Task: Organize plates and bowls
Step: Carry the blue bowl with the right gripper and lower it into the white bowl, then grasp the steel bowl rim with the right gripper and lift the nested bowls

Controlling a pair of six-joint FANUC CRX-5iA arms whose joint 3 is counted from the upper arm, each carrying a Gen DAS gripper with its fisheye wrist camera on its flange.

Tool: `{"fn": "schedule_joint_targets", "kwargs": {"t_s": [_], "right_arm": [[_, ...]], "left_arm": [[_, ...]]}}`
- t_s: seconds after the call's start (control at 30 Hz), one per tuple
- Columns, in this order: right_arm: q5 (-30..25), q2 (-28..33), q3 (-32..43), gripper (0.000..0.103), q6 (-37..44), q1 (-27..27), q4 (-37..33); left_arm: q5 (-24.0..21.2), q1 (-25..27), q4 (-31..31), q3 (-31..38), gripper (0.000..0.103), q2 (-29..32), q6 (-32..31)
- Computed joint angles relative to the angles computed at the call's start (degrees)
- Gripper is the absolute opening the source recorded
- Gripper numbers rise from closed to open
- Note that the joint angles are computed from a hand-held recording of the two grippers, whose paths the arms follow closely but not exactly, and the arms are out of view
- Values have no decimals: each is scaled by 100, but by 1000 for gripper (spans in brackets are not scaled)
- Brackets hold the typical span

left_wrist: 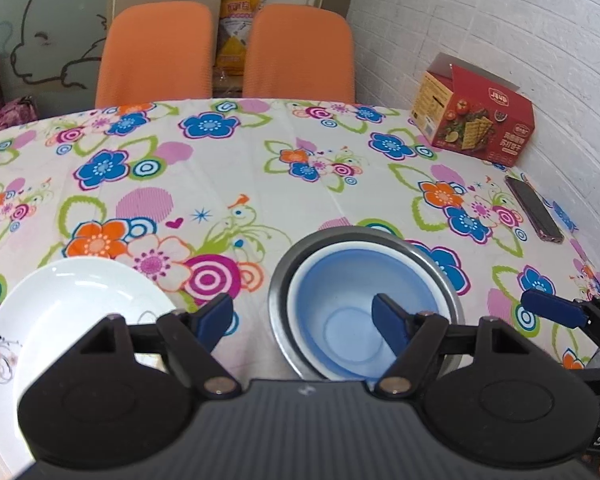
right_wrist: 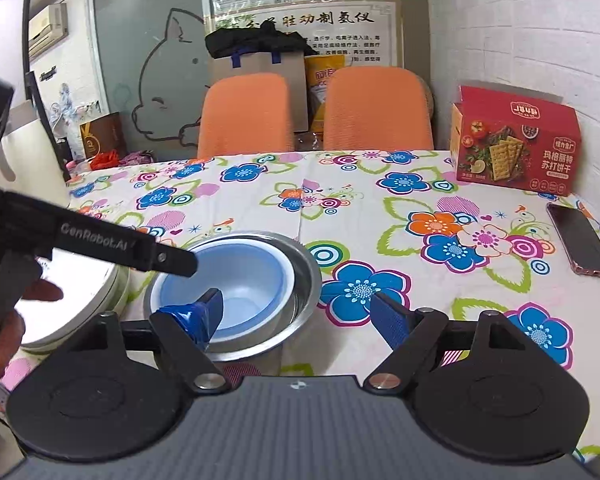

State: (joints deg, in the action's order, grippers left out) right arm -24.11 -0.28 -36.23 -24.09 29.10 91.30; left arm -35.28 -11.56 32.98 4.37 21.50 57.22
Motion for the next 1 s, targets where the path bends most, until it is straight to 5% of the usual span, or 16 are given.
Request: {"fn": "schedule_joint_targets", "kwargs": {"t_s": [0.53, 0.67, 0.77, 1.0], "right_arm": [[503, 469, 387, 67, -30, -283, -57], [560, 551, 452, 67, 5, -338, -149], [587, 616, 523, 67, 249, -310, -402], [608, 865, 791, 68, 1133, -167, -1226]], "left_arm": [[-292, 53, -525, 521, 77, 356, 412], [-407, 101, -104, 571, 78, 468, 57], [-758, 182, 276, 780, 78, 669, -203], [-1852, 192, 91, 1863, 78, 1343, -278]]}}
